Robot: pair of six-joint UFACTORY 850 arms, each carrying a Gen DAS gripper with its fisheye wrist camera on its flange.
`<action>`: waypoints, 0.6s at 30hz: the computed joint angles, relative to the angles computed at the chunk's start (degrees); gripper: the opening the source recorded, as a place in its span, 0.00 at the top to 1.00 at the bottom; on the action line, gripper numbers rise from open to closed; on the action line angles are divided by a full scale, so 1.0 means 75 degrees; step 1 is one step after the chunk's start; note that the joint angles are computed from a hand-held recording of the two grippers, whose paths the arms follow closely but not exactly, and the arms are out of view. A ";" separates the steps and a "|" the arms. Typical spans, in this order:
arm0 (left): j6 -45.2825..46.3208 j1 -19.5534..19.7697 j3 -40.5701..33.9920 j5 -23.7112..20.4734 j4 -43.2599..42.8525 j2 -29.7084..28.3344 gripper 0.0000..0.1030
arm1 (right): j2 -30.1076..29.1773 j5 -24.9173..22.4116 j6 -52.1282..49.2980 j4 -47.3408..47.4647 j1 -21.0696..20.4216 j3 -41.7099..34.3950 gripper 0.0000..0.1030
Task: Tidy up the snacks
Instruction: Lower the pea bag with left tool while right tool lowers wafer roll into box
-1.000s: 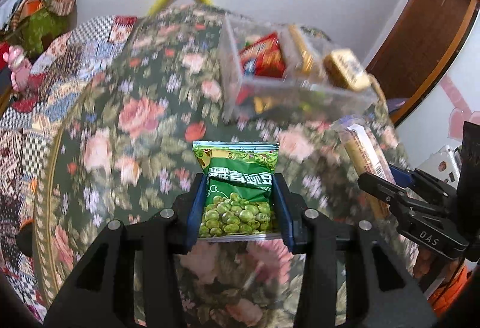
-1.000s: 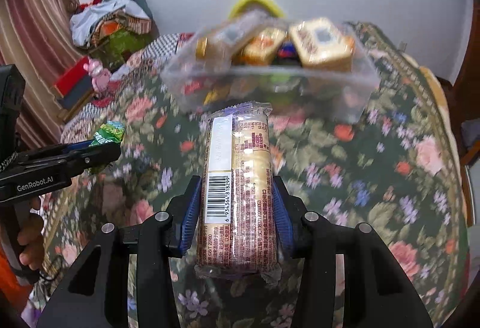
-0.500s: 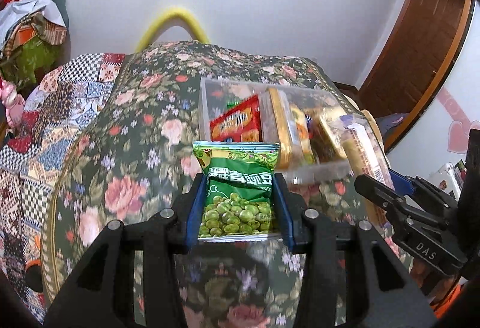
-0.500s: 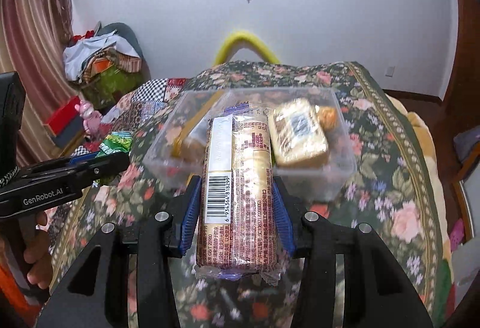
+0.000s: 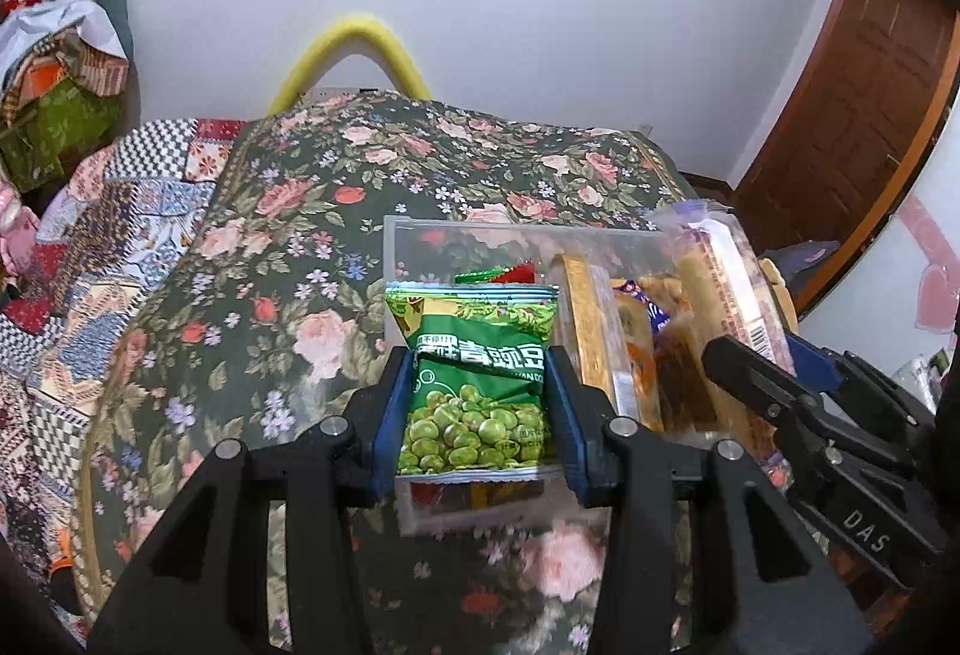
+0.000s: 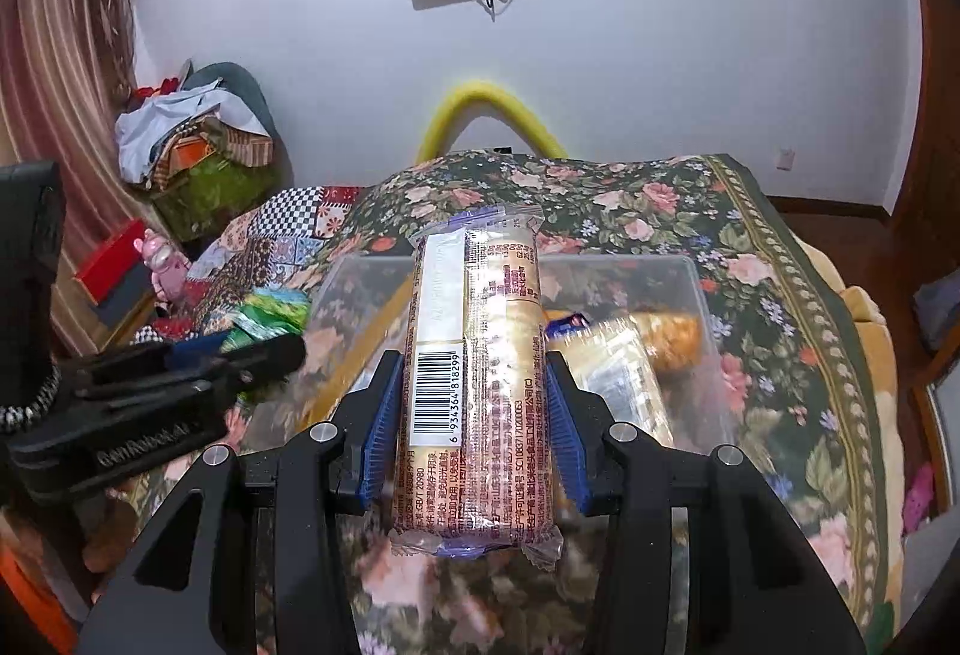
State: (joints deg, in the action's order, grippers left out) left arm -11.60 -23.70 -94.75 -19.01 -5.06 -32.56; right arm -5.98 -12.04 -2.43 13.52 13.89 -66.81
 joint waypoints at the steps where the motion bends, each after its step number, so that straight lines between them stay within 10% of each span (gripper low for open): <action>1: -0.0030 0.0012 -0.0145 -0.0046 -0.0008 -0.0117 0.58 | -0.0081 0.0006 0.0157 -0.0153 0.0005 -0.0063 0.59; 18: 0.0510 0.0131 -0.0465 -0.0215 -0.0716 -0.0323 0.57 | -0.0091 -0.0285 -0.0688 0.0790 -0.0219 -0.0246 0.57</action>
State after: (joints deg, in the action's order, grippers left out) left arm -7.78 -22.71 -98.24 -20.62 -10.43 -34.98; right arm -6.67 -14.18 -7.59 19.45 12.24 -68.66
